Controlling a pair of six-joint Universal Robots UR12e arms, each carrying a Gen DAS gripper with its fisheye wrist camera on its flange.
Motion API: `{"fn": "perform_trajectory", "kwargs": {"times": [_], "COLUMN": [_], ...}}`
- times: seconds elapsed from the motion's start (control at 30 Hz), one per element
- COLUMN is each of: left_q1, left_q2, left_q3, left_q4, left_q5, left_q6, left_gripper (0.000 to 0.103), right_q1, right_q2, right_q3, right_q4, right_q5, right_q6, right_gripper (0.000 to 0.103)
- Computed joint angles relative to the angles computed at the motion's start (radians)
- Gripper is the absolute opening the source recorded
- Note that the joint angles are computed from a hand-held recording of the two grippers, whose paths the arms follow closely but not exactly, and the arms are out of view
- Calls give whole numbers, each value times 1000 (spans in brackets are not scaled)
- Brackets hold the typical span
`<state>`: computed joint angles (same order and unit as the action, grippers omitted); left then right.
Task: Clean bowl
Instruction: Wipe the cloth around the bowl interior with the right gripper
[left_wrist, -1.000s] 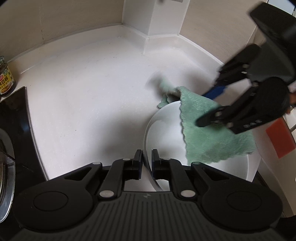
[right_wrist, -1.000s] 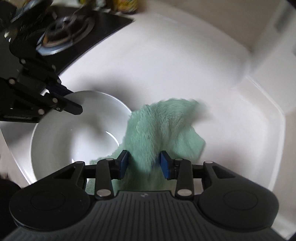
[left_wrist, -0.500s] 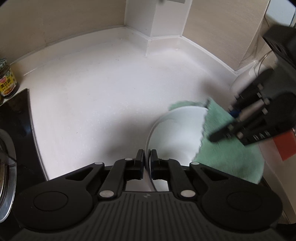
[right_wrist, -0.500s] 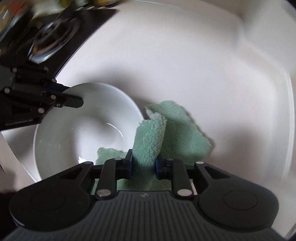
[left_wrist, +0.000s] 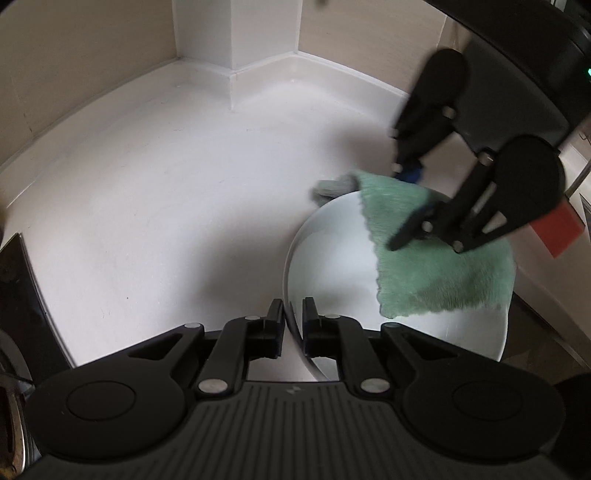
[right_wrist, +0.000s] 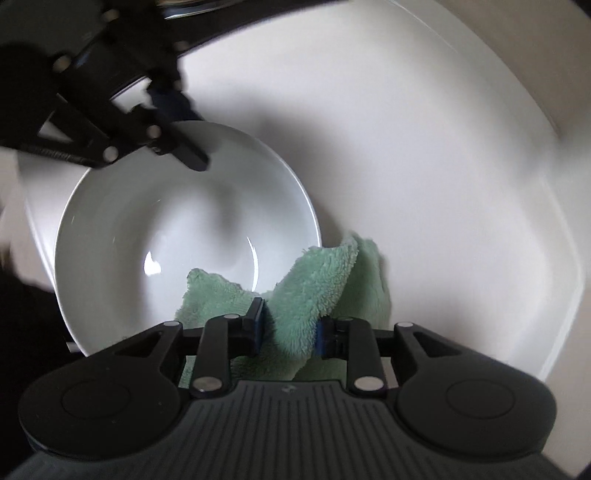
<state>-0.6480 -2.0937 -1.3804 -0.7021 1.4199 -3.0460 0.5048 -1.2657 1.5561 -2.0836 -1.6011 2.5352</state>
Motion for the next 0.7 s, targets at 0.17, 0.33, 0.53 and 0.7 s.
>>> {"fn": "perform_trajectory", "kwargs": {"times": [0.17,0.33,0.53,0.7], "left_q1": [3,2,-18,-27], "left_q2": [-11,5,30,0], "left_q3": [19,-10,-46,20], "left_q4": [-19,0,11,-64], "left_q5": [-38,-24,42,73], "left_q6": [-9,-147,-209,-112], "left_gripper": [3,9,16,6], "right_q1": [7,4,-26,-27], "right_q2": [19,-9,-74,-92], "right_q3": [-17,34,136,147], "right_q4": [-55,-131,-241,-164], "right_q5": [92,121,140,108], "right_q6": [-81,48,375,363], "right_gripper": [21,21,20,18]}}
